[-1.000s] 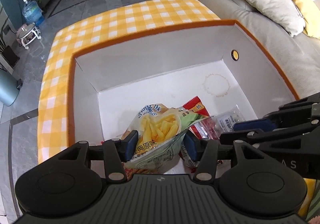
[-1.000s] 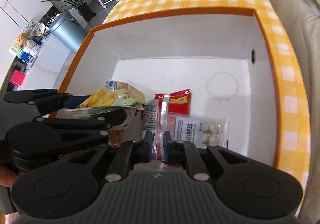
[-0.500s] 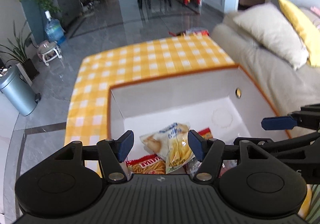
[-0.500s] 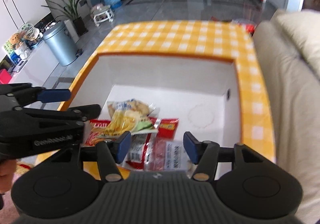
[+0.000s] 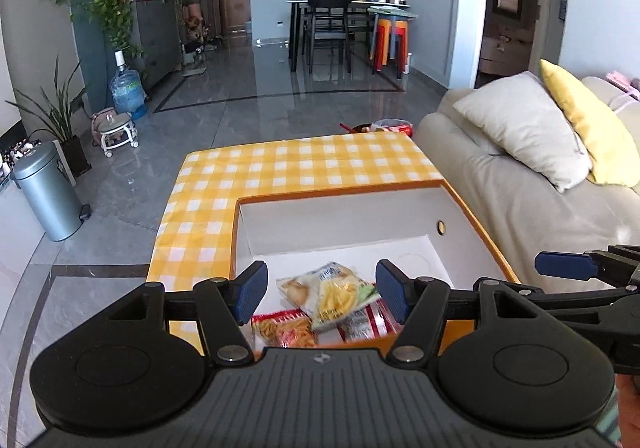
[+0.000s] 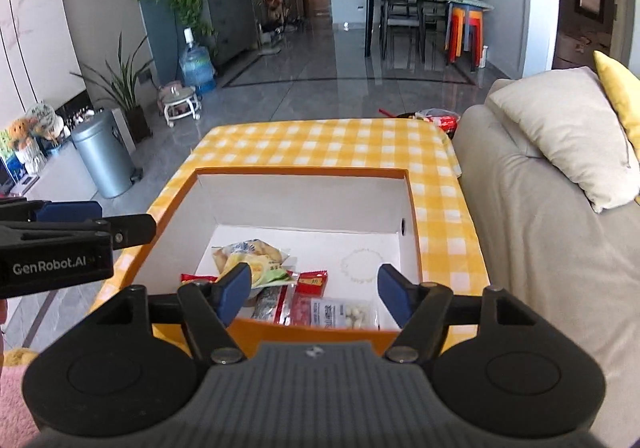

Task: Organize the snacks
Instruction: 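Withdraw both tools from the box toward the remaining snacks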

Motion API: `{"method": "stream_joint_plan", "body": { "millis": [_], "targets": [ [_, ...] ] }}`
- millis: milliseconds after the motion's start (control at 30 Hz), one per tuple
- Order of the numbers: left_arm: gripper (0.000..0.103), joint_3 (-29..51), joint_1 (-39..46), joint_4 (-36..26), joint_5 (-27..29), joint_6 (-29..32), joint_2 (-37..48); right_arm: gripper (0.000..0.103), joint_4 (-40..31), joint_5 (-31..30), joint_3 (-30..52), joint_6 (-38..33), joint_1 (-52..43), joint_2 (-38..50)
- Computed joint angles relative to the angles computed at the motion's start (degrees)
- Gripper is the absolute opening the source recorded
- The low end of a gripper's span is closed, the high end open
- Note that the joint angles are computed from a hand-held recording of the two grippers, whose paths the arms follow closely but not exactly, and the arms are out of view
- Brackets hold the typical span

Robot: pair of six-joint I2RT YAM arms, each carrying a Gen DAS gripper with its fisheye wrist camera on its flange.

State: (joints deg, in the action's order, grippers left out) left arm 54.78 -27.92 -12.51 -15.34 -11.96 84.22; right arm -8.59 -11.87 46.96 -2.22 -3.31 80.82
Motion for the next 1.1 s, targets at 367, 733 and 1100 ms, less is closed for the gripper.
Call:
{"method": "stream_joint_plan", "body": {
  "millis": [367, 733, 1100],
  "targets": [
    [0.073, -7.3, -2.2, -8.4, 6.6, -4.1, -6.9, 0.068, -8.9, -1.0, -10.2, -0.7, -1.9, -13.7],
    [0.072, -12.3, -2.9, -15.0, 15.4, -11.0, -7.6, 0.068, -17.3, -1.3, -17.0, -1.4, -4.7, -15.6],
    [0.072, -12.8, -8.8, -15.3, 13.1, -9.6, -2.0, 0.068, -18.0, 3.2, -20.9, -0.5, -1.8, -14.4]
  ]
}}
